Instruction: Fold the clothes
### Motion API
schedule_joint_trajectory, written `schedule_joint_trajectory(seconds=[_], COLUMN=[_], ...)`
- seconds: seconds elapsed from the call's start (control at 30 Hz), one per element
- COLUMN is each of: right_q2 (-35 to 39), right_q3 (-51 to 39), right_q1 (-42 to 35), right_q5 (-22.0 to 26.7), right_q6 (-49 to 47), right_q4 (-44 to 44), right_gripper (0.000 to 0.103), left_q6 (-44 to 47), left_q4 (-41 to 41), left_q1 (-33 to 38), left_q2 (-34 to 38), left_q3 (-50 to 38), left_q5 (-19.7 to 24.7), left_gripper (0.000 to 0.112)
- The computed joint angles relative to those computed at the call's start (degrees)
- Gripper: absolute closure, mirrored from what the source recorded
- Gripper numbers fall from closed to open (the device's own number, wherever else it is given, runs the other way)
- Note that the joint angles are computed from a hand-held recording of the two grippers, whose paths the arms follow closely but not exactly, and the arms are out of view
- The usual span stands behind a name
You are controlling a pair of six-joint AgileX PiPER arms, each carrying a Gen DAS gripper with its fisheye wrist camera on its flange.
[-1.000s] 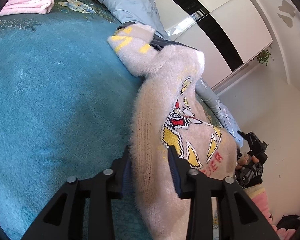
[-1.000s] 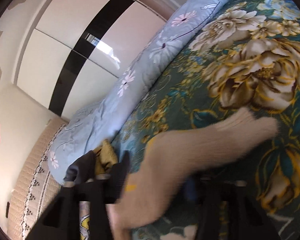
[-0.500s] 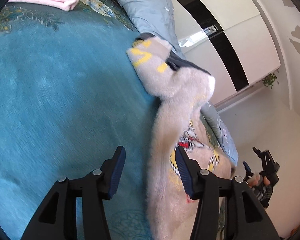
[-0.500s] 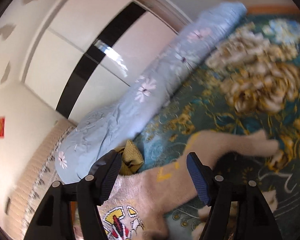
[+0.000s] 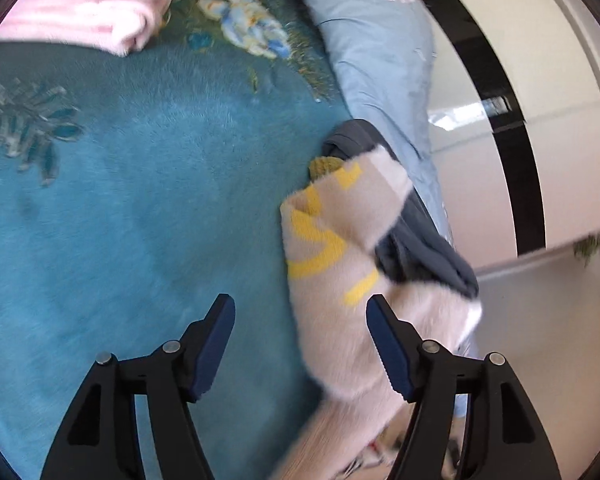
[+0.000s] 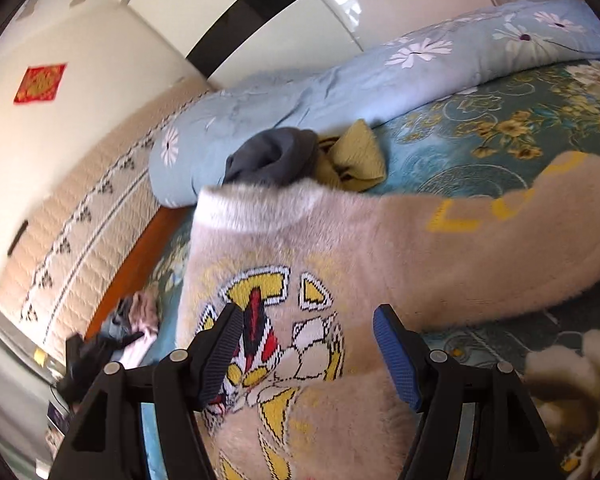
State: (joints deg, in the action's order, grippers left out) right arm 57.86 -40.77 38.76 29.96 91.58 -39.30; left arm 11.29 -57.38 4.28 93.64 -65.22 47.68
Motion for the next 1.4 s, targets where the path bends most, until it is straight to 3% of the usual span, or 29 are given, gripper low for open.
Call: schedule_joint_trajectory(seconds=[0.17, 0.3, 0.47, 0.57, 0.73, 0.8, 0.87, 1.07, 1.17, 1.3, 1.4], right_q2=[-1.2, -1.3, 0.5, 0.9, 2.0, 2.5, 2.9, 3.0, 2.5, 1.7, 1.9], right_q3=[1.9, 2.5, 2.4, 3.2, 3.8, 3.6, 3.3, 3.1, 3.4, 3.3, 2.7], right_q1=[-3.1, -7.4, -9.1, -10.3, -11.6, -11.0, -10.3, -9.5, -9.9, -8.6, -8.2], right_q5=[-2.5, -3.8, -5.2, -7.0, -7.9, -7.7, -7.4, -6.9, -6.9, -5.7, -5.2], right_q6=[-1.0, -5.0, -9.4, -11.4, -11.7, -11.3, -10.4, -9.7, -9.5, -4.9, -4.9], right_q4=[1.0, 5.7, 9.2, 11.6, 13.6, 12.9, 11.6, 10.5, 10.7, 6.3, 5.4], right_gripper=[0.032, 0.032, 0.032, 0.032, 0.032, 0.032, 0.032, 0.032, 0.032, 0.032, 0.032], left_q6=[-16.6, -22.5, -17.2, -14.3, -15.3, -17.7, -20.5, -24.9, -32.9, -45.9, -46.7], left_q4=[16.6, 26.0, 30.0, 30.4, 30.2, 34.3, 39.3, 43.3, 53.4, 71.5, 81.0], left_q1=[-6.0, -9.1, -12.7, -13.7, -14.1, -15.2, -16.7, -17.0, -18.0, -21.4, -24.4], left_q2=[11.1, 20.5, 32.1, 36.4, 34.0, 33.0, 32.7, 24.0, 15.0, 5.7, 7.1], left_q3=[-15.4, -30.6, -50.4, -57.5, -51.2, -51.1, -52.8, -45.4, -37.8, -35.4, -41.7], left_q5=[-2.6, -0.4, 6.4, 11.7, 7.3, 7.9, 10.4, 8.0, 5.8, 11.7, 18.7], left_gripper=[0.042, 0.042, 0.042, 0.042, 0.046, 0.079, 0.102, 0.106, 0.106, 0.106, 0.106])
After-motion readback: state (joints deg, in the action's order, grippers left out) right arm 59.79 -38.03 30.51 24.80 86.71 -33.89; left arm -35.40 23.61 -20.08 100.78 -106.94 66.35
